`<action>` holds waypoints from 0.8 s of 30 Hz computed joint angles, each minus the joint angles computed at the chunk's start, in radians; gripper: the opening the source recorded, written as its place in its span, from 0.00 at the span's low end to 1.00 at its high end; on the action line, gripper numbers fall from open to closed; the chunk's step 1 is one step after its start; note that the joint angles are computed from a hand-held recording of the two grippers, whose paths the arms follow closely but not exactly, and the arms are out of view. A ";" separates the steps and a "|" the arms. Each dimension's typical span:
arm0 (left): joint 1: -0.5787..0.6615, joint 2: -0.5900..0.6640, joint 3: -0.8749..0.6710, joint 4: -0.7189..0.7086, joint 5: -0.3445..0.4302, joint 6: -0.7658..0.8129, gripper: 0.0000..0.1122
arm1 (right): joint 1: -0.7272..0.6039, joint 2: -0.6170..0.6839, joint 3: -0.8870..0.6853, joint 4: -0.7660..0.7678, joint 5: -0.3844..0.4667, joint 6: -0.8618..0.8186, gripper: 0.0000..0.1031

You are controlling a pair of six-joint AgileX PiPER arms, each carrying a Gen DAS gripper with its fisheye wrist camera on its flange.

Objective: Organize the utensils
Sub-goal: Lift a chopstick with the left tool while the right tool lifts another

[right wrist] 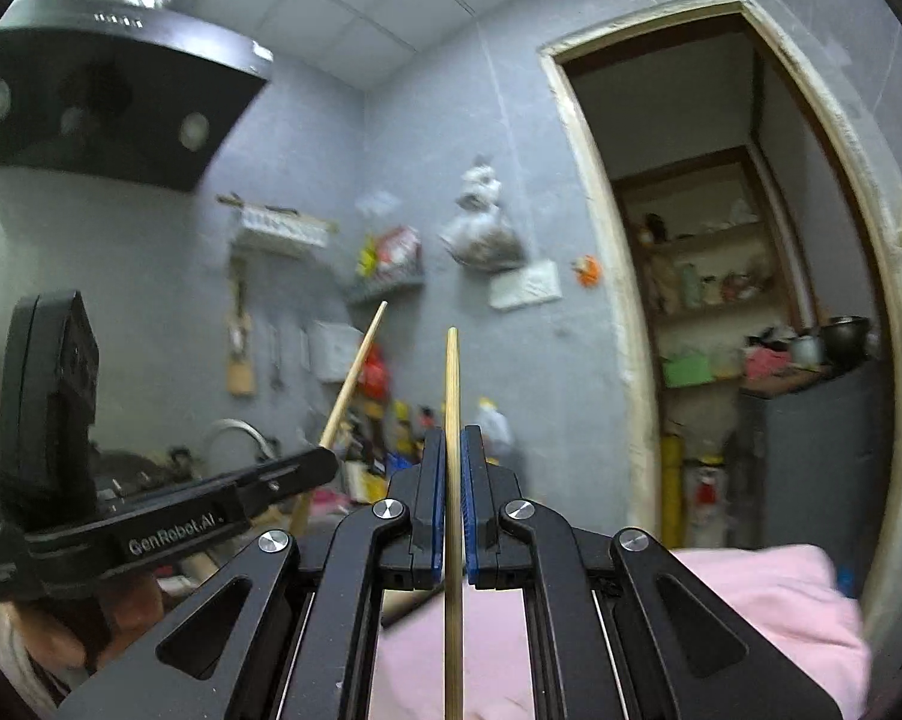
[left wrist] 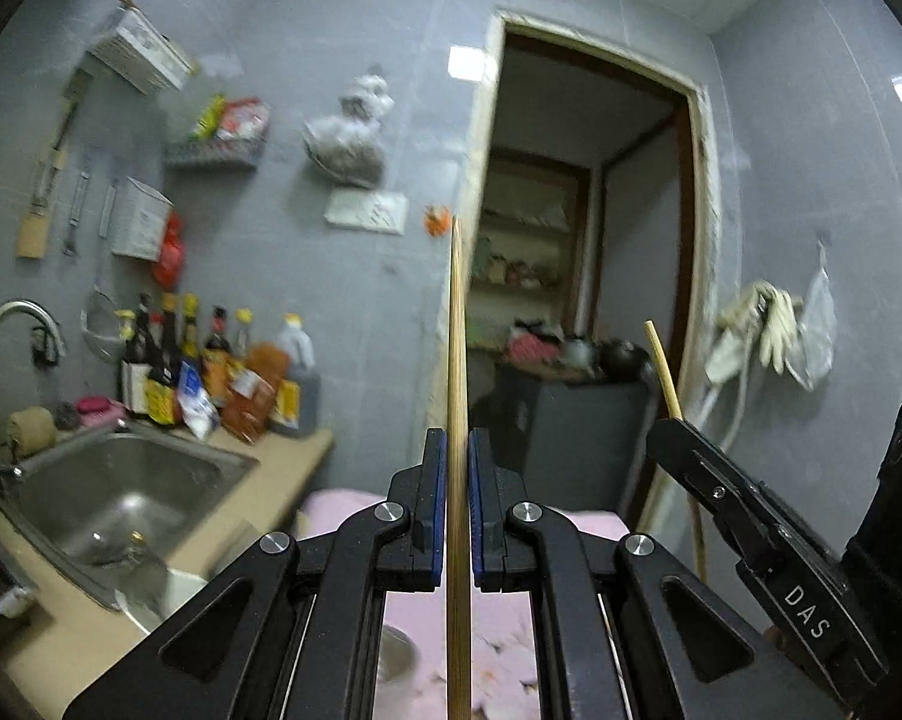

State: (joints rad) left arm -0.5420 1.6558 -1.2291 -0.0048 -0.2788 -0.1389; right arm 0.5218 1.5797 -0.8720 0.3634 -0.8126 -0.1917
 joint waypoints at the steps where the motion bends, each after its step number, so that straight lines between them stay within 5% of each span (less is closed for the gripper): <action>1: 0.018 -0.009 0.005 0.019 -0.007 -0.022 0.04 | 0.002 0.014 -0.026 -0.026 0.005 0.027 0.03; 5: 0.099 -0.042 0.032 0.030 -0.063 -0.064 0.04 | 0.000 0.092 -0.155 -0.140 0.023 0.154 0.03; 13: 0.291 -0.023 0.019 0.299 -0.112 -0.437 0.04 | -0.025 0.238 -0.382 -0.268 0.080 0.375 0.03; 18: 0.388 0.031 0.002 0.441 -0.143 -0.677 0.04 | -0.040 0.303 -0.458 -0.255 0.109 0.432 0.03; 24: 0.421 0.087 -0.007 0.417 -0.170 -0.731 0.04 | -0.031 0.359 -0.482 -0.177 0.094 0.428 0.03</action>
